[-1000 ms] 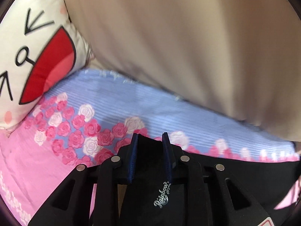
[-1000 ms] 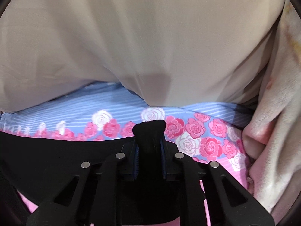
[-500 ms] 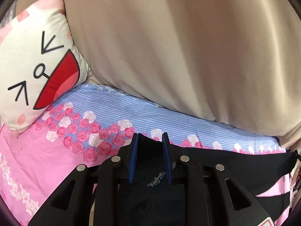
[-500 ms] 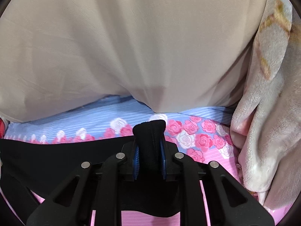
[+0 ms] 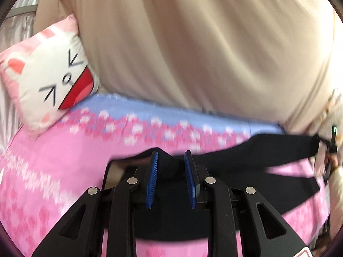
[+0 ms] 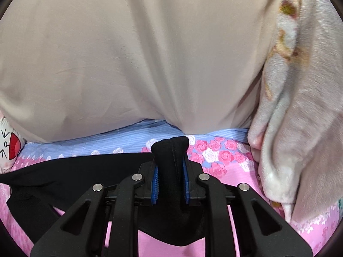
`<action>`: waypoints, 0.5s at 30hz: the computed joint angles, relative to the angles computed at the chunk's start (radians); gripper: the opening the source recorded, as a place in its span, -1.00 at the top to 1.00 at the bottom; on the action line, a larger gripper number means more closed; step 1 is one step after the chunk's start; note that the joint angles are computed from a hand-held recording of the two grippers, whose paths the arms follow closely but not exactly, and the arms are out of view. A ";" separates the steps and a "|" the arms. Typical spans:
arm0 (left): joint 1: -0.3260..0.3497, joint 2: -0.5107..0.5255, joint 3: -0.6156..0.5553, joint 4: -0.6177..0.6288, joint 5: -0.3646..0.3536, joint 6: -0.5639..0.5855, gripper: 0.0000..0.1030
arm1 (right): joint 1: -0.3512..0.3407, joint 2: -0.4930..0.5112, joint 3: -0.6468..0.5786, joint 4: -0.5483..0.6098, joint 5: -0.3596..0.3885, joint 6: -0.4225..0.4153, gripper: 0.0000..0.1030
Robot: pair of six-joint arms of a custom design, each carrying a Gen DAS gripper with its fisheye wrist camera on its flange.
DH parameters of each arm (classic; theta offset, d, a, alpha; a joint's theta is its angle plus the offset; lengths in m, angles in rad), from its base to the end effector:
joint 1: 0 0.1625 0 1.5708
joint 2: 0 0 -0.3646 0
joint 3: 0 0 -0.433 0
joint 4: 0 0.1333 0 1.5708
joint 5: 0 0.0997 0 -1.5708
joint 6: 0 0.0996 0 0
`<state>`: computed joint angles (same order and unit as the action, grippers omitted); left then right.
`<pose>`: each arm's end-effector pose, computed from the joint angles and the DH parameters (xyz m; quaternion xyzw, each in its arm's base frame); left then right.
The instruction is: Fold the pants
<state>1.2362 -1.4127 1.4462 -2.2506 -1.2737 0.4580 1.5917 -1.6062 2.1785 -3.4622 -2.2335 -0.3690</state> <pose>-0.0525 -0.6457 0.4921 0.3186 0.8833 -0.3048 0.1594 0.0815 -0.4504 0.3694 -0.0508 -0.7717 0.5262 0.3535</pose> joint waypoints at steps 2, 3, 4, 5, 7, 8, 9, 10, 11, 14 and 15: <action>0.019 -0.058 0.073 -0.006 0.033 -0.002 1.00 | 0.005 -0.018 0.030 -0.015 -0.005 0.001 0.68; 0.032 -0.079 0.111 -0.031 0.064 -0.009 1.00 | 0.004 -0.028 0.044 -0.020 0.000 0.004 0.68; 0.046 -0.086 0.127 -0.040 0.077 -0.028 1.00 | 0.002 -0.036 0.055 -0.021 0.002 0.006 0.68; 0.066 -0.081 0.133 -0.016 0.115 -0.052 1.00 | 0.001 -0.041 0.063 -0.023 -0.002 0.005 0.68; 0.082 -0.066 0.153 -0.018 0.216 -0.068 1.00 | -0.001 -0.043 0.076 -0.023 -0.002 0.015 0.68; 0.082 -0.063 0.173 -0.037 0.265 -0.064 1.00 | -0.001 -0.041 0.079 -0.025 -0.003 0.018 0.68; 0.079 -0.065 0.183 -0.039 0.274 -0.058 1.00 | 0.000 -0.040 0.083 -0.029 -0.005 0.020 0.68; 0.069 -0.074 0.198 -0.045 0.258 -0.044 1.00 | 0.004 -0.029 0.077 -0.030 -0.014 0.023 0.68; 0.059 -0.079 0.206 -0.052 0.245 -0.036 0.94 | 0.008 -0.022 0.070 -0.029 -0.020 0.023 0.68; 0.007 -0.067 0.232 -0.097 0.279 -0.035 -0.62 | 0.024 0.002 0.041 -0.021 -0.033 0.022 0.68; -0.010 -0.052 0.250 -0.162 0.322 -0.040 -0.88 | 0.032 0.005 0.035 -0.018 -0.035 0.022 0.68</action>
